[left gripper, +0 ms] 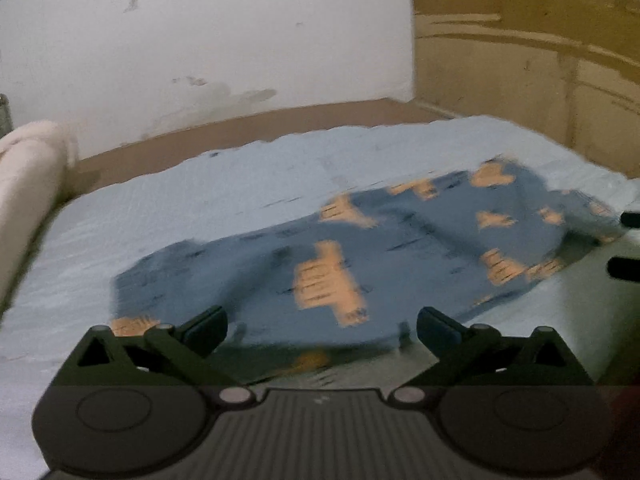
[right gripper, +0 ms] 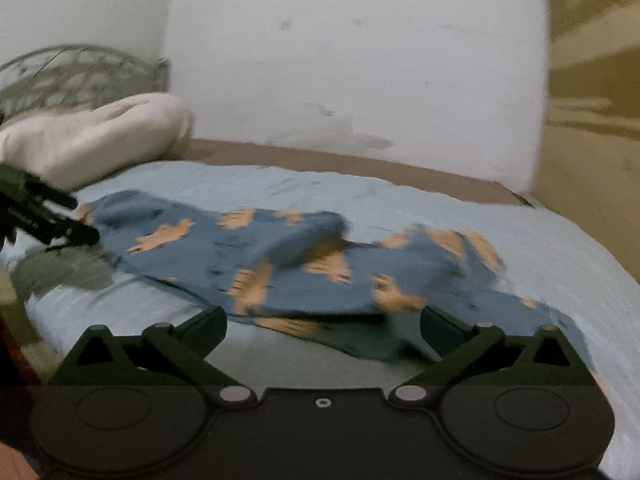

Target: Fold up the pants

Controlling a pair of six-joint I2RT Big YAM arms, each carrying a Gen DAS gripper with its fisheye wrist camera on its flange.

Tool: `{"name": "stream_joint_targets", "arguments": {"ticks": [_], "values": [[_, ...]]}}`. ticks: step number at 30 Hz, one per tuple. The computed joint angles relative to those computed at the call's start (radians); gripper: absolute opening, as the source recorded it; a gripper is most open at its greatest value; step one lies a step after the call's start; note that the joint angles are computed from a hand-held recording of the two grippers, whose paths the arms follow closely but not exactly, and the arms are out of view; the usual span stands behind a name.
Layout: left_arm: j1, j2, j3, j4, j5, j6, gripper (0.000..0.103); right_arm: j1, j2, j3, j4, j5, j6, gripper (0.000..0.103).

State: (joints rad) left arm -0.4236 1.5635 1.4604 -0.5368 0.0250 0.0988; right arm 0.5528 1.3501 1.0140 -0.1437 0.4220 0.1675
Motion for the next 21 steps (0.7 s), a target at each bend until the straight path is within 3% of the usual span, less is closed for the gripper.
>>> {"name": "stream_joint_targets", "arguments": {"ticks": [8,11,17,20,21], "values": [[-0.131,0.094,0.106,0.046,0.048,0.011,0.102,-0.164,-0.094,-0.063,-0.077,0.015,0.015,0.102],[-0.171,0.133,0.147,0.05,0.052,0.034,0.102,-0.269,-0.072,-0.021,-0.142,-0.045,0.033,0.101],[-0.228,0.195,0.205,0.044,0.01,0.081,0.102,-0.426,0.027,0.103,-0.303,-0.237,0.113,0.084],[-0.239,0.209,0.219,0.039,0.008,0.09,0.102,-0.462,0.07,0.141,-0.357,-0.295,0.132,0.06],[-0.242,0.211,0.219,0.042,0.008,0.092,0.102,-0.47,0.076,0.144,-0.362,-0.316,0.138,0.047]]}}
